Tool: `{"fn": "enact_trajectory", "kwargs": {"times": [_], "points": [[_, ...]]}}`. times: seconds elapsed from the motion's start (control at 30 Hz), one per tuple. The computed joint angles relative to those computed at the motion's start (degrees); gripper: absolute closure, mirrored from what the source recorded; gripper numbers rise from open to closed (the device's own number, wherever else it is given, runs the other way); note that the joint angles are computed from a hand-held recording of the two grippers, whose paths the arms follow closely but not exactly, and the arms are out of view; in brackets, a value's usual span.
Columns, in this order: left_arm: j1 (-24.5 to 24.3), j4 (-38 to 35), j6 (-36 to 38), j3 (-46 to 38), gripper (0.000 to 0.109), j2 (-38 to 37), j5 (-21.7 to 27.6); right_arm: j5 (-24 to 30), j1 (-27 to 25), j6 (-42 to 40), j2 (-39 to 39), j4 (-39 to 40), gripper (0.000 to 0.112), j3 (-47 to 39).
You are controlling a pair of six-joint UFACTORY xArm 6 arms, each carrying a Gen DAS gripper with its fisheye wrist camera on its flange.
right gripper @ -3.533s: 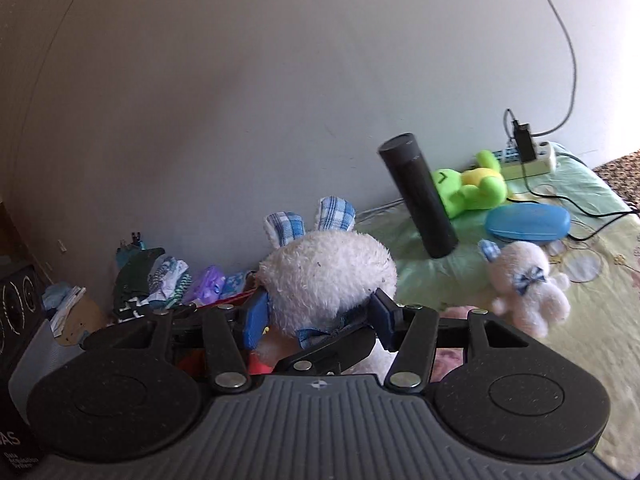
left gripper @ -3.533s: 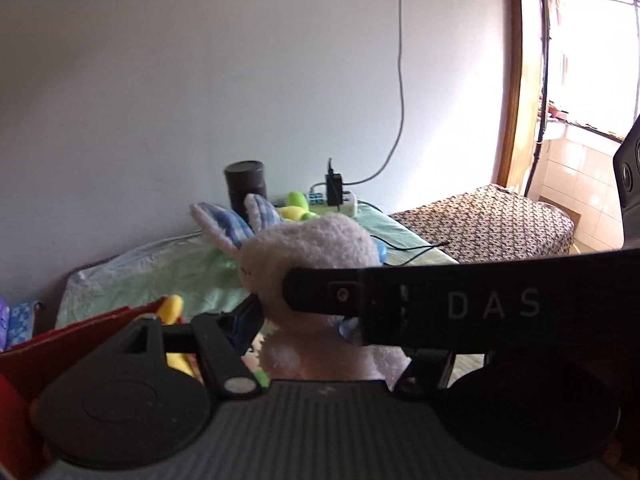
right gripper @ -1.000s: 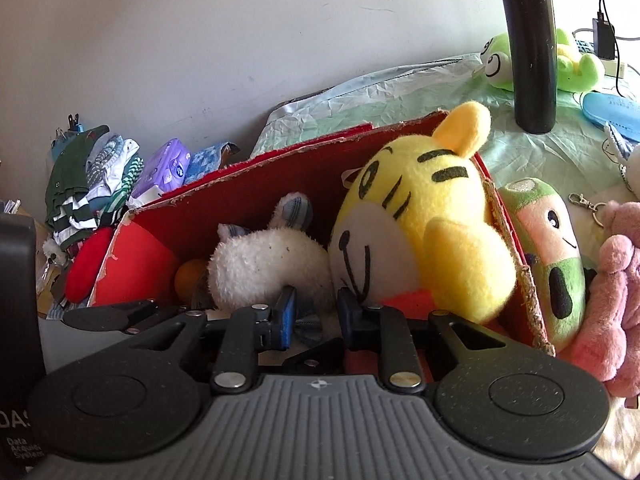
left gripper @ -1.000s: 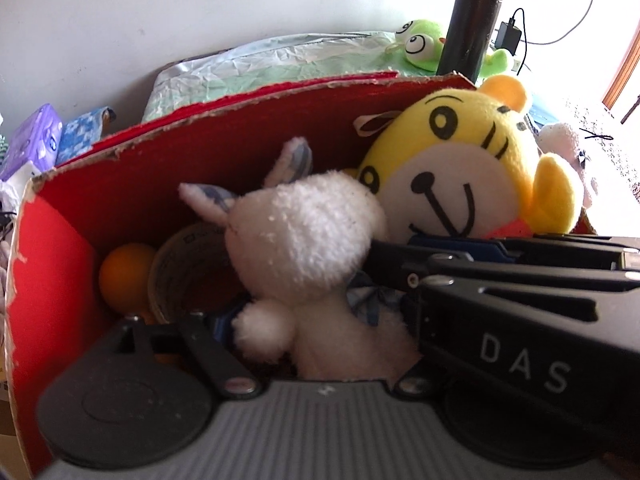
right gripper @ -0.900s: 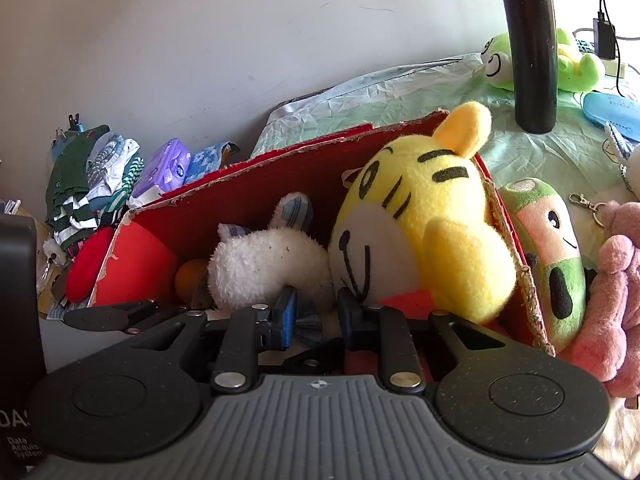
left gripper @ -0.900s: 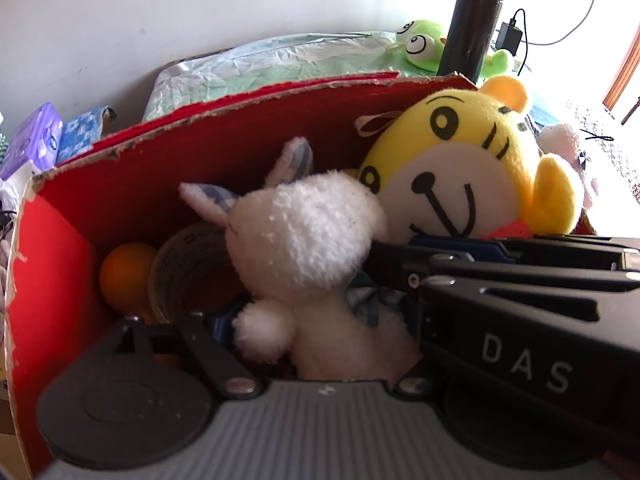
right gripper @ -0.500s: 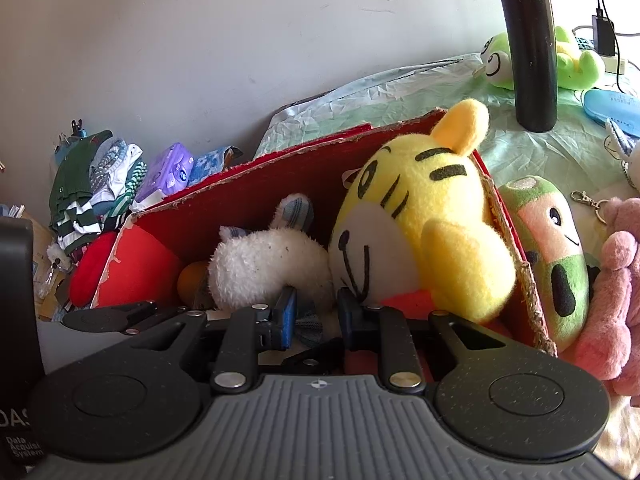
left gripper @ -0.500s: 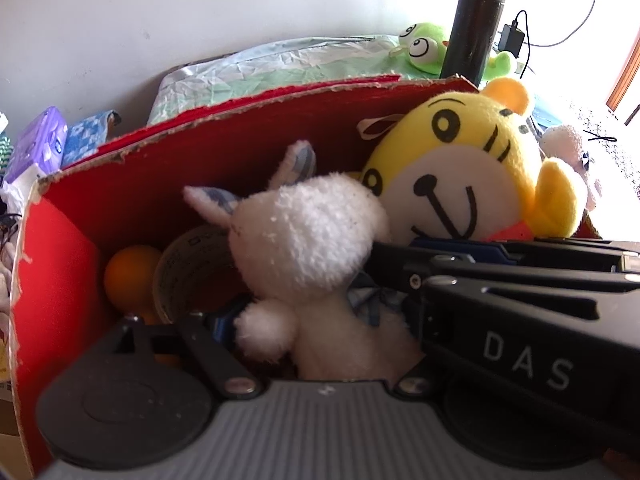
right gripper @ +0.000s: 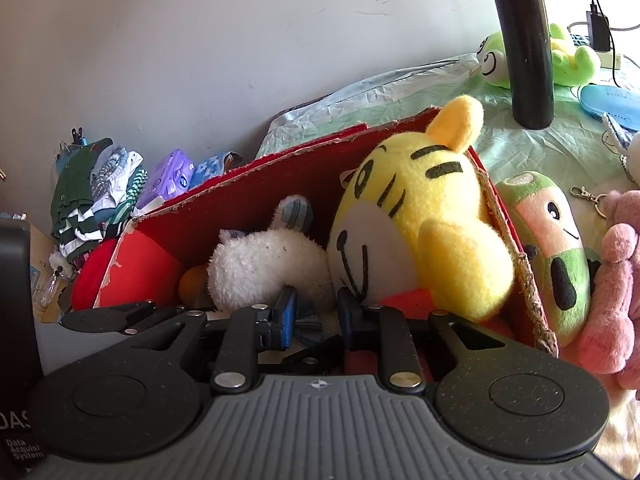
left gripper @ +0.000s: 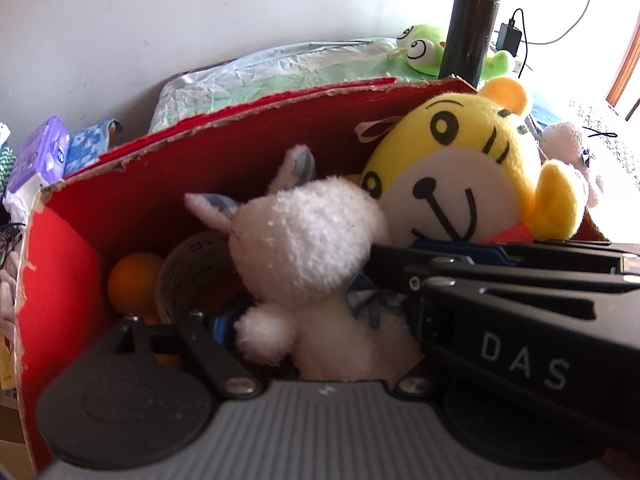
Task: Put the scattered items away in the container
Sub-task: 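Lower the bunny plush into the red box beside the tiger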
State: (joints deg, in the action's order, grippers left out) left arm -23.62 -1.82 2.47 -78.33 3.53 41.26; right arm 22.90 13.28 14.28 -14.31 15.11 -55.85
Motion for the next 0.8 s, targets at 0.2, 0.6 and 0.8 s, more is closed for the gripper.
{"fn": "enact_trajectory", "kwargs": {"times": [0.2, 0.6, 0.8], "points": [[-0.05, 0.15, 0.02, 0.00, 0.022, 0.04, -0.09, -0.35, 0.11, 0.67, 0.04, -0.50, 0.090, 0.09], [-0.05, 0.57, 0.29, 0.47, 0.022, -0.12, -0.51, -0.71, 0.14, 1.22, 0.41, -0.99, 0.090, -0.13], [-0.02, 0.60, 0.43, 0.55, 0.022, -0.13, -0.62, -0.83, 0.18, 1.31, 0.29, -1.07, 0.090, 0.04]]}}
